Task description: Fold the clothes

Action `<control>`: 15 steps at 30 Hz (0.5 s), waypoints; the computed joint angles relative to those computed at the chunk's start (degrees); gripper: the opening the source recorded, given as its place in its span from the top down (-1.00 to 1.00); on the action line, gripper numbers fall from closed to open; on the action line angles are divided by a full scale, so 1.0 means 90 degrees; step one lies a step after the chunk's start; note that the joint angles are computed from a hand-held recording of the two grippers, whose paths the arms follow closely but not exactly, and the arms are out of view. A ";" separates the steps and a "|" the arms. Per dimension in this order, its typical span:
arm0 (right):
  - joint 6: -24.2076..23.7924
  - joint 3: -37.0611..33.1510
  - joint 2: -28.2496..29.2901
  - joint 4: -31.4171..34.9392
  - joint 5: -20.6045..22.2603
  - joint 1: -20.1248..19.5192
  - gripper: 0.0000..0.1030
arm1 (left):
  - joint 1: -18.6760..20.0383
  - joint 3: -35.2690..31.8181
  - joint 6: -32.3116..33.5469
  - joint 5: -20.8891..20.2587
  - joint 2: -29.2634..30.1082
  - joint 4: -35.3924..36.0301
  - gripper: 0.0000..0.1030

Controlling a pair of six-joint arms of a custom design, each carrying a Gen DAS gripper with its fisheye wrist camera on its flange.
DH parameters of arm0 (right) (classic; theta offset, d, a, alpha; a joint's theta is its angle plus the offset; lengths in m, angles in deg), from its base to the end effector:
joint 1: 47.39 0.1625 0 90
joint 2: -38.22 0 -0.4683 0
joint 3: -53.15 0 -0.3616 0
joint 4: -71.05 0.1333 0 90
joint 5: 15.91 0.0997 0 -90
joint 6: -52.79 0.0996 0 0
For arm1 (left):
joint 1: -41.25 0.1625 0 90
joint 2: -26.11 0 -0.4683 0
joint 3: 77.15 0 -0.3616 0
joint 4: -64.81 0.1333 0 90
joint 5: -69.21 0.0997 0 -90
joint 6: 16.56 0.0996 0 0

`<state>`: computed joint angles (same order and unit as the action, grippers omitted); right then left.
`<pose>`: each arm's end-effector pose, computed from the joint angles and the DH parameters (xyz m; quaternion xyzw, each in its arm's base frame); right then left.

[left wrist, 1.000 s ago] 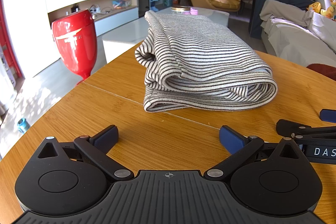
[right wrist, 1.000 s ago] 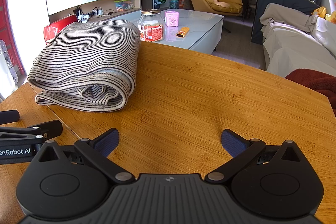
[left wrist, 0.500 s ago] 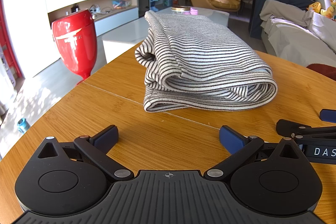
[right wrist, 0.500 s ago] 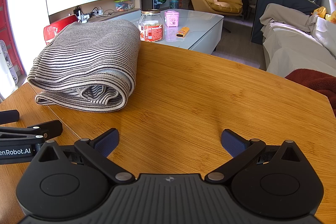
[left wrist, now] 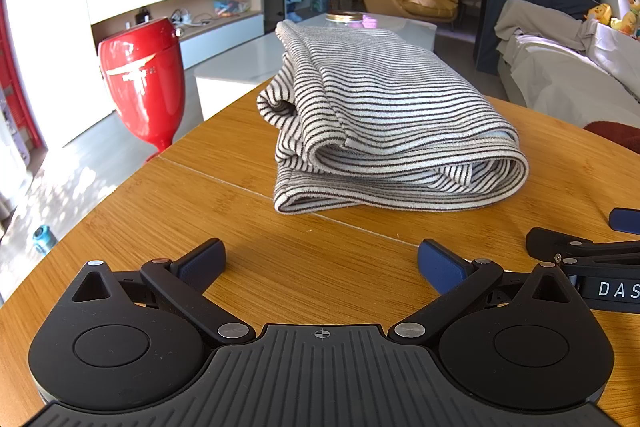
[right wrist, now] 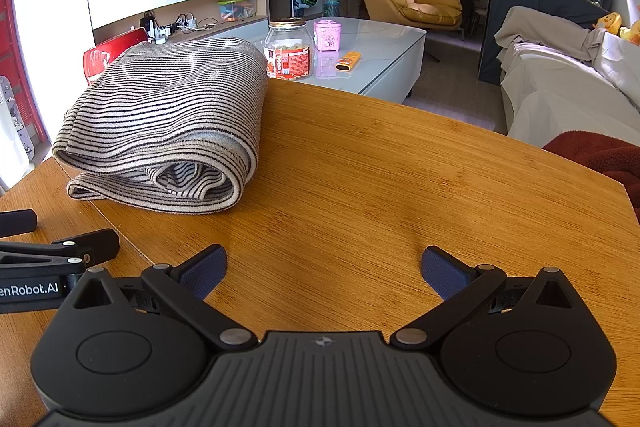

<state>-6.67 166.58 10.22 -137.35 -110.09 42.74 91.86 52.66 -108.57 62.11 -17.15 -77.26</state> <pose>0.1274 -0.5797 -0.0072 0.4672 -0.8367 0.2291 0.1707 -0.0986 -0.4858 0.0559 -0.1414 0.7287 -0.4848 0.4626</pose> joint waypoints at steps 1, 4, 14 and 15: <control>0.0000 -0.0002 0.0001 0.0001 0.0000 0.0000 -1.00 | 0.0000 -0.0001 -0.0003 0.0000 0.0000 0.0005 -1.00; -0.0001 -0.0003 0.0000 0.0003 0.0000 0.0000 -1.00 | -0.0001 -0.0003 -0.0011 0.0000 0.0000 0.0014 -1.00; -0.0001 -0.0002 -0.0001 0.0004 0.0001 0.0000 -1.00 | -0.0003 -0.0006 -0.0026 -0.0001 -0.0002 0.0033 -1.00; -0.0001 -0.0002 -0.0001 0.0004 0.0001 0.0000 -1.00 | -0.0003 -0.0006 -0.0026 -0.0001 -0.0002 0.0033 -1.00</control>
